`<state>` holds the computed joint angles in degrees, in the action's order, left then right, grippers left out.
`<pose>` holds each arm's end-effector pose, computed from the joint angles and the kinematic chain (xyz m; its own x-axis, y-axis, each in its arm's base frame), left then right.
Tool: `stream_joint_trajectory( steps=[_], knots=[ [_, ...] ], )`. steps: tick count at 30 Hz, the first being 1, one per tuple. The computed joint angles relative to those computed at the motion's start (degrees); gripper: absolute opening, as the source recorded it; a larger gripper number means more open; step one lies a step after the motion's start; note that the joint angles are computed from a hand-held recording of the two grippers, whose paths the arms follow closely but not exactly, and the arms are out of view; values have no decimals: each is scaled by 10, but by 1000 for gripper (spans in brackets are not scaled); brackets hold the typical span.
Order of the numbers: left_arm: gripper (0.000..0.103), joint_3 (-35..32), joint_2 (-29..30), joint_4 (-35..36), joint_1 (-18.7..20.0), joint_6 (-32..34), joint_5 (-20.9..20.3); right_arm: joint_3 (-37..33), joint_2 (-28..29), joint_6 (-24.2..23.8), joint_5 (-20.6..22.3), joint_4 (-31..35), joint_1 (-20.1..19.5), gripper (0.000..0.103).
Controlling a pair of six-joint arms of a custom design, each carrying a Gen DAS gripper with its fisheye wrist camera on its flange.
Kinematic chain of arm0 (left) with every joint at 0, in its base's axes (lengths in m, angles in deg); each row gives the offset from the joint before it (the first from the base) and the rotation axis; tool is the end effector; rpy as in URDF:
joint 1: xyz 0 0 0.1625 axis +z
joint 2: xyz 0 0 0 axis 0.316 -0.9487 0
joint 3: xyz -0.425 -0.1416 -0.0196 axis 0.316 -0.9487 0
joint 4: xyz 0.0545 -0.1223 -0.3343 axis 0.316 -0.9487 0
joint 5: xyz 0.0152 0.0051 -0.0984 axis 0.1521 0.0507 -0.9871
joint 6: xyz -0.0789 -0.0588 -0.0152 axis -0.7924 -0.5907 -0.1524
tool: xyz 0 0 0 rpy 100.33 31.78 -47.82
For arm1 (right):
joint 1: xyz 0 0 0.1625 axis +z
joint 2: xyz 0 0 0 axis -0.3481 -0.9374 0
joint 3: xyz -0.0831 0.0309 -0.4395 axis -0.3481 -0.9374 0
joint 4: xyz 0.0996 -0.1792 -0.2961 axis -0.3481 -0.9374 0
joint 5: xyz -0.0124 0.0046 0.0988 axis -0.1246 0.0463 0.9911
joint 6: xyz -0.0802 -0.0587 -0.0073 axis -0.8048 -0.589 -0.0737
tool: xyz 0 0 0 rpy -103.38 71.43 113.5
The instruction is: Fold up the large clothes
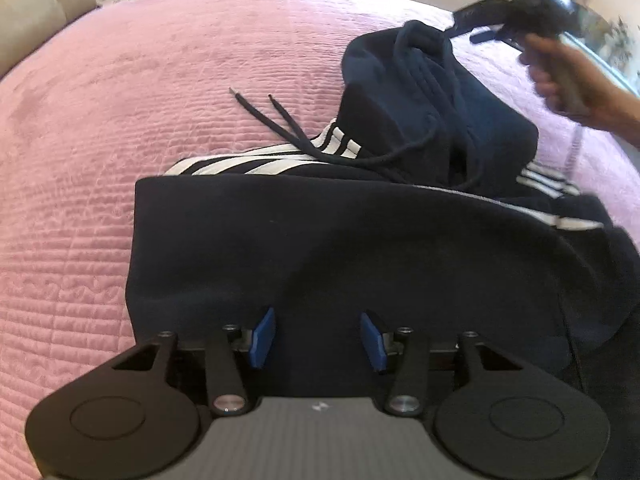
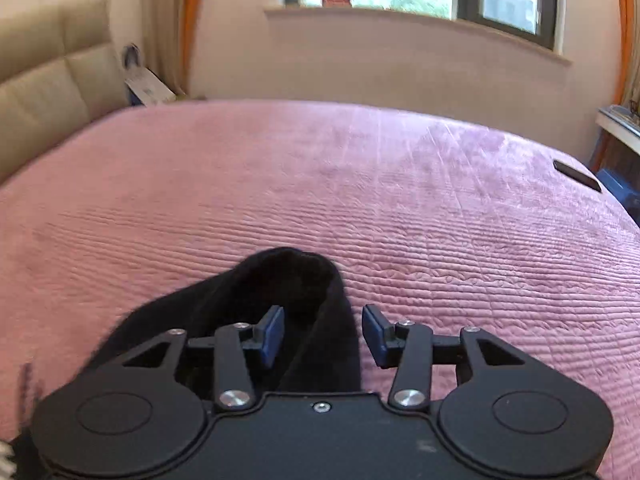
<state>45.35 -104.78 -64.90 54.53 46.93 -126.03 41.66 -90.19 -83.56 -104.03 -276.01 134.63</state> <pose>0.0922 -0.3530 0.3886 -0.7747 0.1773 -0.6070 0.4339 0.8474 -0.3062 0.3317 -0.5909 -0.0332 -0.7076 0.0124 0.7065 -0.5254 0.6593 -0.5378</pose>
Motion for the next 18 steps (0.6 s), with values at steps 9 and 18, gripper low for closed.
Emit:
stream_joint_trajectory(
  steps=[9,18],
  knots=[
    [52,-25,3,20,26,1,-39,-63,10,30,39,128,-47,36],
    [52,-20,-32,26,0,-53,-16,83,-27,-51,76,-151,40,10]
  ],
)
